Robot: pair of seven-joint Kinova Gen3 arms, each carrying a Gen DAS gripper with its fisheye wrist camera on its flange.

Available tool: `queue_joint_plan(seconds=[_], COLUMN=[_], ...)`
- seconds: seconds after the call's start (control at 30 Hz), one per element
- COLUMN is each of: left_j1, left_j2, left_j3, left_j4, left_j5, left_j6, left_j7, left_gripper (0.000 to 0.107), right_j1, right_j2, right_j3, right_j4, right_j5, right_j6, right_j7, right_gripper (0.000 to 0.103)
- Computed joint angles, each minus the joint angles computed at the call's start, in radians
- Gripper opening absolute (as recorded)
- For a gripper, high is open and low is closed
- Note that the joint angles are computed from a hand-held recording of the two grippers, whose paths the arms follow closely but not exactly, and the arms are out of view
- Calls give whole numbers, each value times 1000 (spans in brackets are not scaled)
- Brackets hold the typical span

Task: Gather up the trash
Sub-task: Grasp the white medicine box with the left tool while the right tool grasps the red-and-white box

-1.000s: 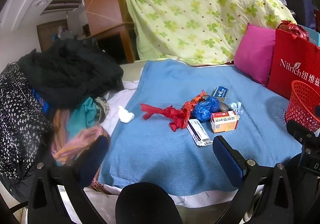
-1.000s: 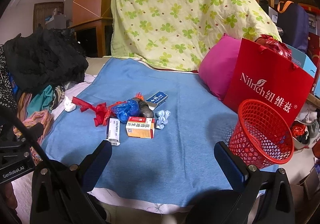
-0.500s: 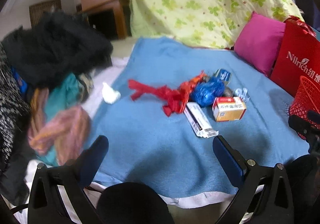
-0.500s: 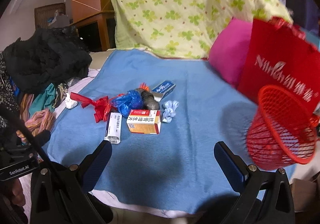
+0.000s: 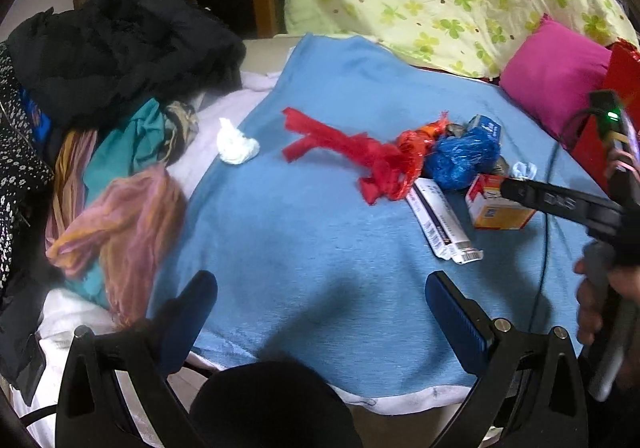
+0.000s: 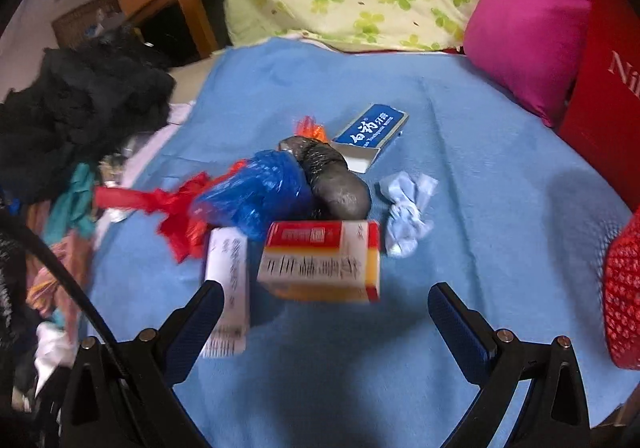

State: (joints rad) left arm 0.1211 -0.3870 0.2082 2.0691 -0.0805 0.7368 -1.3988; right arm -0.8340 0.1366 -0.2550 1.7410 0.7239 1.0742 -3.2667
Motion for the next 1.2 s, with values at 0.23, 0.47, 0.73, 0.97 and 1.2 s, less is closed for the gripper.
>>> queue_joint_plan(seconds=[0.23, 0.47, 0.73, 0.97, 1.2], left_j1=[4, 51, 126, 191, 221], left_j2=[24, 80, 278, 463, 467], left_j3=[-12, -38, -24, -10, -30], left_j4=[-5, -32, -122, -219, -213], left_j5=[3, 44, 147, 64, 76], left_j6=[-12, -53, -93, -61, -54], left_j7=[-13, -76, -128, 64, 73], left_gripper=[103, 103, 103, 73, 27], right_j1=[0, -29, -25, -28, -27], right_j2=[138, 76, -125, -220, -255], right_j3=[60, 79, -53, -200, -281], right_j4=[-134, -29, 136, 174, 190], right_j5=[-63, -16, 81, 102, 119], right_j6=[78, 18, 72, 249, 295], right_j7=[67, -12, -170, -268, -319], right_gripper=[103, 82, 82, 82, 82])
